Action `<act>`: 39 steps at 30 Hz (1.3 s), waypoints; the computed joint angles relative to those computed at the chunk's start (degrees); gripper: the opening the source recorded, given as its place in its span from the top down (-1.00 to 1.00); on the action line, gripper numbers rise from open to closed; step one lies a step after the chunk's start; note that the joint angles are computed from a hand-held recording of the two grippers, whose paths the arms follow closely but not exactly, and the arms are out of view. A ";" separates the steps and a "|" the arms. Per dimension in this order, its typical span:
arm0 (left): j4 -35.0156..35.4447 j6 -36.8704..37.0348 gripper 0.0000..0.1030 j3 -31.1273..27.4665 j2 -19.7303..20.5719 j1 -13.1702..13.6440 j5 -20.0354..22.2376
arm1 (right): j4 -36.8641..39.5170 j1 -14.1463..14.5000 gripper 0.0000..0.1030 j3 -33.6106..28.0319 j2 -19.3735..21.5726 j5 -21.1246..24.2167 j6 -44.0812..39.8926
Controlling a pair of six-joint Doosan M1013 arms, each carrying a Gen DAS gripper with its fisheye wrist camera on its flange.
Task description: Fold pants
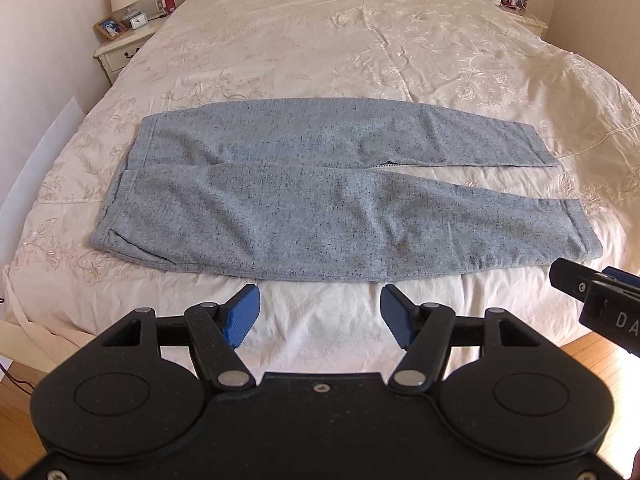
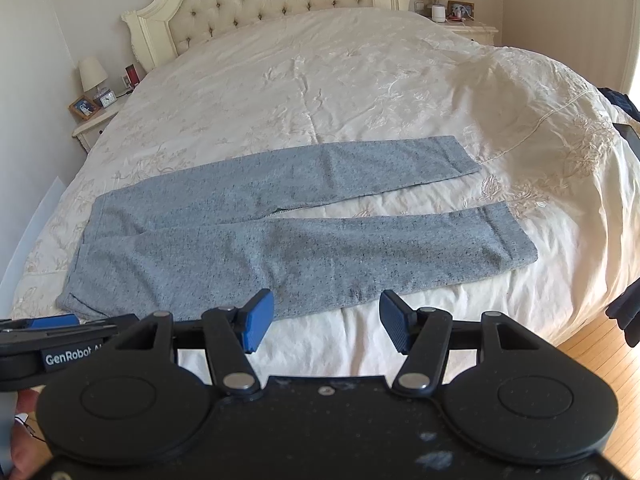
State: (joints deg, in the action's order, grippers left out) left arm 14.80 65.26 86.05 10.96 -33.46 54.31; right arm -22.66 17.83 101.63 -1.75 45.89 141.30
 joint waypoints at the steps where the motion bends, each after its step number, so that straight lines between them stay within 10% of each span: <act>1: -0.89 0.63 -0.31 -0.30 0.29 0.33 0.30 | 0.26 -0.09 -0.20 -0.10 0.13 0.02 -0.15; 23: -8.81 15.15 -0.31 -14.85 13.75 6.73 3.16 | 7.68 -3.76 -0.20 -10.94 13.04 8.22 -4.52; 39: -12.54 15.56 -0.31 -37.60 32.89 5.32 9.55 | 11.52 -10.41 -0.17 -15.73 19.57 7.64 -16.83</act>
State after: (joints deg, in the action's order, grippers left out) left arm 2.26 80.81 48.45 43.85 -28.14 63.86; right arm -11.14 7.42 85.90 17.83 53.53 124.46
